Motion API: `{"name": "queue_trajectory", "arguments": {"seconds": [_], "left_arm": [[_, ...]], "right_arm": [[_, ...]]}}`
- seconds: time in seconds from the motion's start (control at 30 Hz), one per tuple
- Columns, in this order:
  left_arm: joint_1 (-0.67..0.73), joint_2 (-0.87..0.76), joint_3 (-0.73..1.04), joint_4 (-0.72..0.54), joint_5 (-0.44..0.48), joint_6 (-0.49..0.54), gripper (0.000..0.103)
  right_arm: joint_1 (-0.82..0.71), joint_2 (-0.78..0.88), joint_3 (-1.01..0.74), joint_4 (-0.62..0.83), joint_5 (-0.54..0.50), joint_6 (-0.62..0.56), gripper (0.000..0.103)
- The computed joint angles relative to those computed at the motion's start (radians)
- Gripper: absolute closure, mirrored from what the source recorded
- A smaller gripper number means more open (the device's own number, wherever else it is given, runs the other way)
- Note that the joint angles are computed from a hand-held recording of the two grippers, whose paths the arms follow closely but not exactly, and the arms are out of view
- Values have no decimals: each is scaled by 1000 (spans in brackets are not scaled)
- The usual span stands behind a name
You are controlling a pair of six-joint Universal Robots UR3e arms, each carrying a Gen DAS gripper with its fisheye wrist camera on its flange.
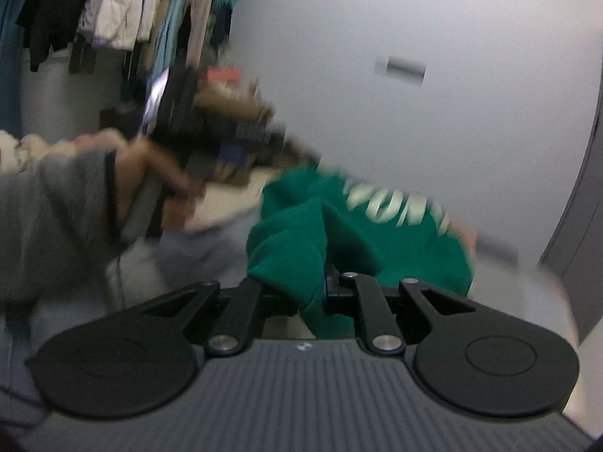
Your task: Fold large clothes
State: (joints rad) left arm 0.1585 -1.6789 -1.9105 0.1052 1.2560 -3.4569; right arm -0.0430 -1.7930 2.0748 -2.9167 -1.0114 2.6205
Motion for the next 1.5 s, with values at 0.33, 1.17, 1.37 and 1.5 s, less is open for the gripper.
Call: {"name": "queue_trajectory", "arguments": {"seconds": [0.33, 1.17, 1.37, 1.5], "left_arm": [[-53, -121, 166, -191, 44, 33, 0], [-25, -645, 795, -450, -180, -63, 20], [-17, -734, 894, -501, -240, -59, 50], [-8, -791, 965, -517, -287, -77, 71]], "right_arm": [[-53, 93, -161, 360, -17, 48, 75], [-192, 742, -881, 595, 140, 574, 25], [-121, 1155, -1258, 521, 38, 881, 23], [-128, 1307, -1403, 459, 70, 901, 25]]}}
